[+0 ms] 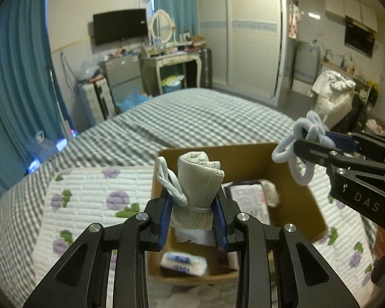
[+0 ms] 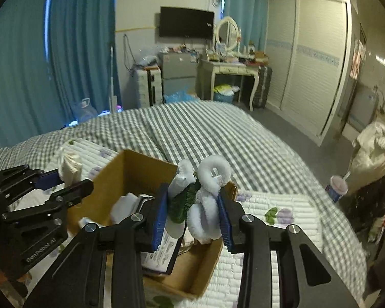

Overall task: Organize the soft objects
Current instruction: 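Carry the mask and pipe-cleaner figure into the box and open both tools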

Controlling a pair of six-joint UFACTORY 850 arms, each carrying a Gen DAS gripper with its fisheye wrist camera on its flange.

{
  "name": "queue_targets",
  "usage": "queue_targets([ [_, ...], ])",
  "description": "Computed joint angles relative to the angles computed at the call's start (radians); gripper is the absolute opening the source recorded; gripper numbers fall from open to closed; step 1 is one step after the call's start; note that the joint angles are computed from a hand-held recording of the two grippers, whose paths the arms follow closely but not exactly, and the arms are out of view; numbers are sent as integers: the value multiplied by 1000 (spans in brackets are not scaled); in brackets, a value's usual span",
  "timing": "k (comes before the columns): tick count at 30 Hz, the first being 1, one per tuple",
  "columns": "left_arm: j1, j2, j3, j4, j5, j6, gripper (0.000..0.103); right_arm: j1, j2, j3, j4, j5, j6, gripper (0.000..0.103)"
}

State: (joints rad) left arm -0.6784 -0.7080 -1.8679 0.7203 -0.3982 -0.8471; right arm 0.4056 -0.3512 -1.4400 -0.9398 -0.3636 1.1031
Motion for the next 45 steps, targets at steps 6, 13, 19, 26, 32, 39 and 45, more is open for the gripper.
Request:
queue_targets([
  [6, 2, -84, -86, -125, -45, 158, 29, -46, -67, -16, 44, 34, 18, 34],
  [13, -13, -75, -74, -42, -41, 110, 42, -40, -80, -16, -78, 27, 115, 37],
  [19, -26, 10, 1, 126, -40, -104, 85, -21, -32, -4, -91, -13, 139, 68],
  [26, -52, 191, 132, 320, -62, -306, 96, 27, 148, 63, -129, -104, 149, 75],
  [32, -81, 378, 282, 507, -69, -494, 103, 121, 299, 96, -117, -232, 92, 88],
  [39, -92, 510, 432, 551, -81, -552, 103, 254, 412, 176, -105, -318, 154, 99],
  [45, -80, 542, 566, 597, -83, -637, 103, 338, 426, 310, -243, -318, 396, 99],
])
